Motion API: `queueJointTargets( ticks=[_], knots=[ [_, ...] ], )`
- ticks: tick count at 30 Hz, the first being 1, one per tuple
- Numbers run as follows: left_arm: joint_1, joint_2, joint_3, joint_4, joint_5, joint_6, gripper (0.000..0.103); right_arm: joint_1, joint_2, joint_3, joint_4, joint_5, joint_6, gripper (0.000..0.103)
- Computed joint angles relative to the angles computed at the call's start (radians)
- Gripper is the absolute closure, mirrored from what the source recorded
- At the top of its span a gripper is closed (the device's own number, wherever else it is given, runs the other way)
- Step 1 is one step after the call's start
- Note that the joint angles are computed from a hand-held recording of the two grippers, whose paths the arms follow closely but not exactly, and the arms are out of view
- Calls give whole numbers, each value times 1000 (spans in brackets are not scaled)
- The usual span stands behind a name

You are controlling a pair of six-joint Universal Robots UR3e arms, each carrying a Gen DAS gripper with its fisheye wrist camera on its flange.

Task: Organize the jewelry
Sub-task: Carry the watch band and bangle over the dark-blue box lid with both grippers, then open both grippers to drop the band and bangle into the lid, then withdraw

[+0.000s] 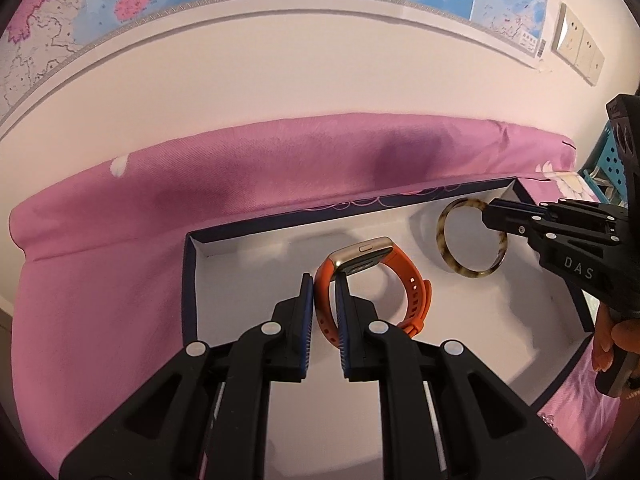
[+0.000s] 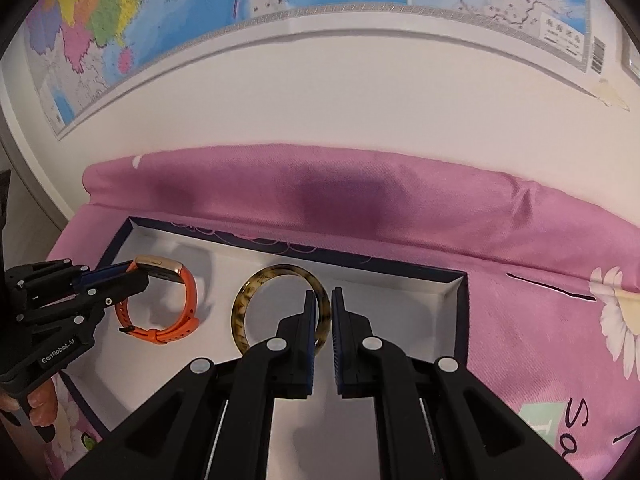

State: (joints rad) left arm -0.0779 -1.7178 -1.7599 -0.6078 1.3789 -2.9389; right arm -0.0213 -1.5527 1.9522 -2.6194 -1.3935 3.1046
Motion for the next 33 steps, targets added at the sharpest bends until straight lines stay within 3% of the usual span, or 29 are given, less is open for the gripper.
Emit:
queueJointTargets(
  ticks=[12, 16, 18, 20, 26, 30, 33],
  knots=[
    [-33, -67, 95, -60, 44, -22, 91, 16, 66, -58, 24, -49, 50, 96],
    [-22, -93, 126, -93, 29, -48, 90, 32, 50, -30, -29, -74, 67, 84],
    [-18, -85, 114, -83, 23, -55, 83, 29, 15, 5, -49, -62, 62, 80],
    [-8, -54, 78, -57, 6, -61, 71, 15, -43, 59, -73, -38, 43, 78],
    [32, 150, -119, 54, -26, -38, 58, -61, -378, 274, -46, 111, -61, 64],
    [91, 360, -283, 71, -96, 7, 51, -153, -677, 383, 150, 237, -184, 63],
    [162, 519, -391, 22, -180, 63, 49, -239, -890, 427, 385, 341, -293, 63]
  ],
)
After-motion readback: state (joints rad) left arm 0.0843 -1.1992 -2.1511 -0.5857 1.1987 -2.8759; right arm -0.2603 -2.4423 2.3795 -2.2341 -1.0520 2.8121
